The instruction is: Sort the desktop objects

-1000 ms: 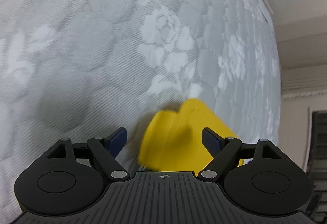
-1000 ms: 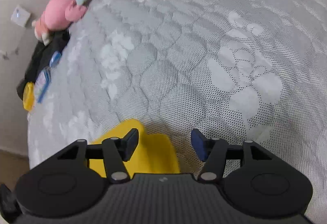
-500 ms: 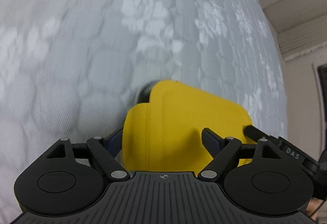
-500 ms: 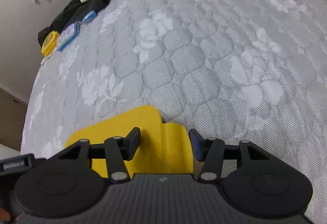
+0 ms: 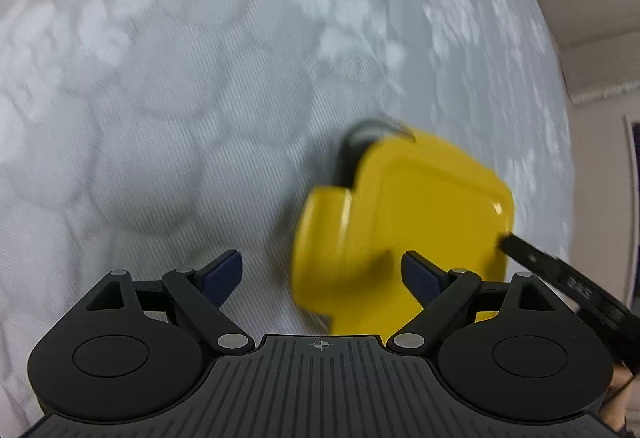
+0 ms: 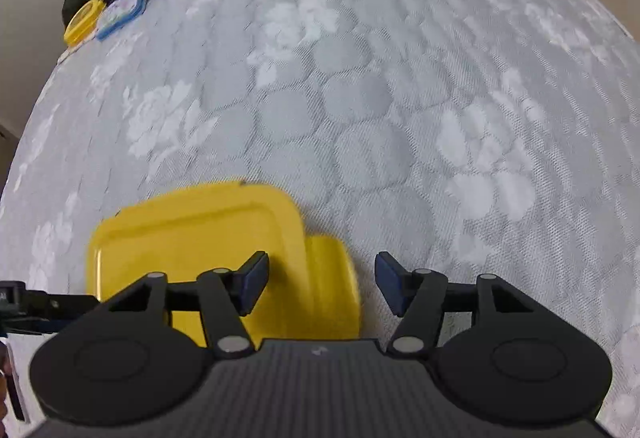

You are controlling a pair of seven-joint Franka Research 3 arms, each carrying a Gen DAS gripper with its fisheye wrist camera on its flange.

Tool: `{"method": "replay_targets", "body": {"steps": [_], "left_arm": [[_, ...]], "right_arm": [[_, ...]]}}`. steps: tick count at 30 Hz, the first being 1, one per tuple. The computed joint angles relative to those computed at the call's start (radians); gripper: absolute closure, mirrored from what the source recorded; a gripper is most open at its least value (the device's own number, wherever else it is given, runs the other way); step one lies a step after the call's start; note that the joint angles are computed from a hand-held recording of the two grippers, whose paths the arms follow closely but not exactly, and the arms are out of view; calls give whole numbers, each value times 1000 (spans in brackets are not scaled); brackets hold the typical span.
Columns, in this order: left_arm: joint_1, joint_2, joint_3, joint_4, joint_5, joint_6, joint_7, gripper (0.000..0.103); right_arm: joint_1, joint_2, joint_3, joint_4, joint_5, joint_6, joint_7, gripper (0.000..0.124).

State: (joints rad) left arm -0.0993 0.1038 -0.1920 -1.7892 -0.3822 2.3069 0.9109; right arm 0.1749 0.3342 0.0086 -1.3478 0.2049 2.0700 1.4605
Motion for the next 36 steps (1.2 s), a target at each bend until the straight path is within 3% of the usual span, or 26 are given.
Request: {"method": "replay_targets", "body": {"steps": [1, 4, 8, 12, 14, 16, 17, 19, 21, 25, 30, 33, 36], "left_arm": [[-1, 0, -3, -1, -6, 8, 15, 14], [2, -1, -11, -4, -68, 60, 91, 15], [-9, 24, -9, 23, -6, 106, 84, 14], [2, 30, -15, 8, -43, 201, 80, 14], [24, 42, -32, 18, -93, 224, 103, 14], [-10, 43, 15, 53, 46, 142, -4, 12], [3, 36, 7, 49, 64, 125, -25, 11], [14, 18, 7, 28, 53, 110, -39, 11], [29, 6, -3, 3, -42, 118, 7, 12], [24, 18, -5, 19, -60, 88, 37, 14], [17, 41, -5, 41, -39, 89, 6, 13], [12, 48, -1, 54, 17, 64, -38, 11], [22, 52, -6, 59, -8, 51, -29, 10]], "right_arm": [[-5, 7, 5, 14, 17, -26, -7, 75], [7, -16, 3, -25, 5, 23, 6, 79], [22, 2, -4, -4, -17, 36, 66, 81], [-8, 3, 29, 5, 93, 68, 25, 92], [-21, 12, 42, 31, 150, 37, -6, 91], [1, -8, 29, 5, 110, 90, -12, 89], [15, -19, 17, -14, 69, 137, -6, 86], [39, -24, -13, -24, -35, 197, 26, 70], [39, 5, -41, 14, -98, 178, 96, 68], [-38, 88, -36, 113, 12, 0, 222, 71], [-116, 99, -6, 84, 187, -5, 308, 66], [-145, 117, 24, 109, 275, -70, 296, 71], [-113, 90, 26, 89, 222, -51, 199, 76]]}}
